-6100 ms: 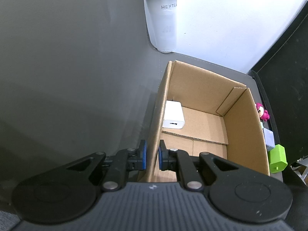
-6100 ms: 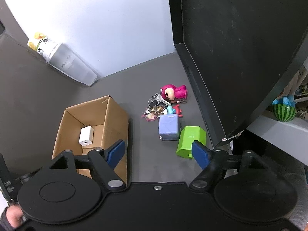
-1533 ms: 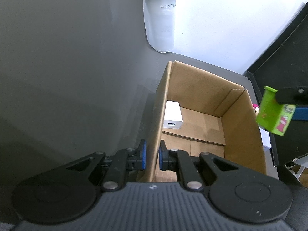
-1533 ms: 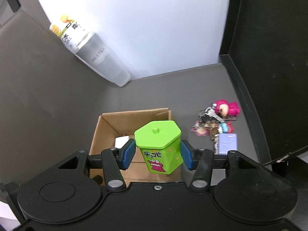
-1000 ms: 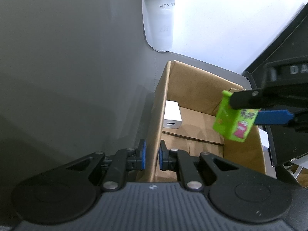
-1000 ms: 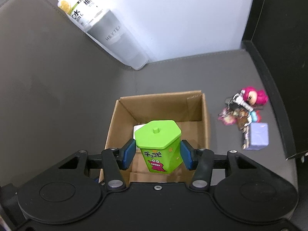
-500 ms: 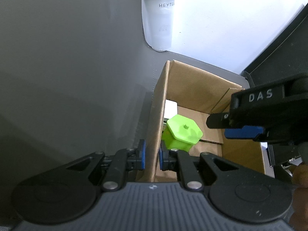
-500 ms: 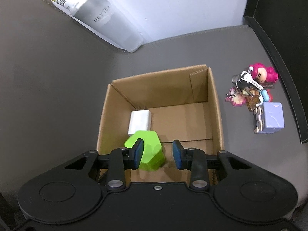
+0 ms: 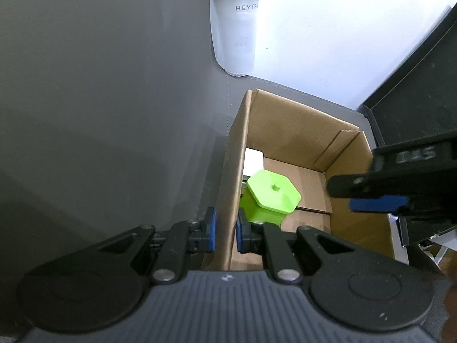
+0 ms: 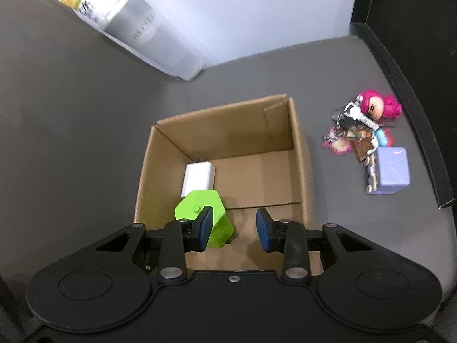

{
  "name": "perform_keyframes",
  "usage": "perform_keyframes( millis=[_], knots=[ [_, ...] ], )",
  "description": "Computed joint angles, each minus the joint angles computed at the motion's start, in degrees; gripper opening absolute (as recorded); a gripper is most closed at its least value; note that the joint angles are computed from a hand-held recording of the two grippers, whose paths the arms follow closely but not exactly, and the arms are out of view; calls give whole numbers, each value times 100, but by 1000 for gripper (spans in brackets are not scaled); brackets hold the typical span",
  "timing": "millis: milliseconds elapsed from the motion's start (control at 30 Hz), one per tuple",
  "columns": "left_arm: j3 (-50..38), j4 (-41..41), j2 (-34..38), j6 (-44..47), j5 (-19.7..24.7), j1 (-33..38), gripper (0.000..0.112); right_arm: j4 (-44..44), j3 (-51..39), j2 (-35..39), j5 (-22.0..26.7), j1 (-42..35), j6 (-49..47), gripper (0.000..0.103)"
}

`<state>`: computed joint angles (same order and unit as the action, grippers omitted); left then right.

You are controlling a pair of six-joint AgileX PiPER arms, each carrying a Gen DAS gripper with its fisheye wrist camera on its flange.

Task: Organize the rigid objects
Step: 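Open the right gripper to release the green cup in the box, then move the right gripper to the blue figure and glass jar by the keys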

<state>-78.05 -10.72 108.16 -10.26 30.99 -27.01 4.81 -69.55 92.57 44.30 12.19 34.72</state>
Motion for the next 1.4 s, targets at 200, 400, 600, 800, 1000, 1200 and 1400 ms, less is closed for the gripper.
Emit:
perform_keyframes(
  millis=[200,400,600,800,1000,1200,1400],
  knots=[
    [-17,98,8,-126,10,-36,12,280,159,-385,-27,-234,-417,40],
    [-48,234,23,-291,26,-82,12,286,324,-714,-30,-420,-537,47],
    [-45,335,22,-400,11,-113,12,266,440,-985,10,-652,-681,55],
    [-37,465,24,-521,0,-152,12,337,610,-1237,25,-944,-873,61],
    [-52,626,38,-694,6,-206,12,310,797,-1476,7,-1189,-962,69],
    [-56,653,46,-776,0,-214,12,201,1081,-1799,-202,-1493,-1126,90],
    [-72,731,62,-880,11,-229,12,423,1228,-1894,-294,-2038,-1598,93]
  ],
)
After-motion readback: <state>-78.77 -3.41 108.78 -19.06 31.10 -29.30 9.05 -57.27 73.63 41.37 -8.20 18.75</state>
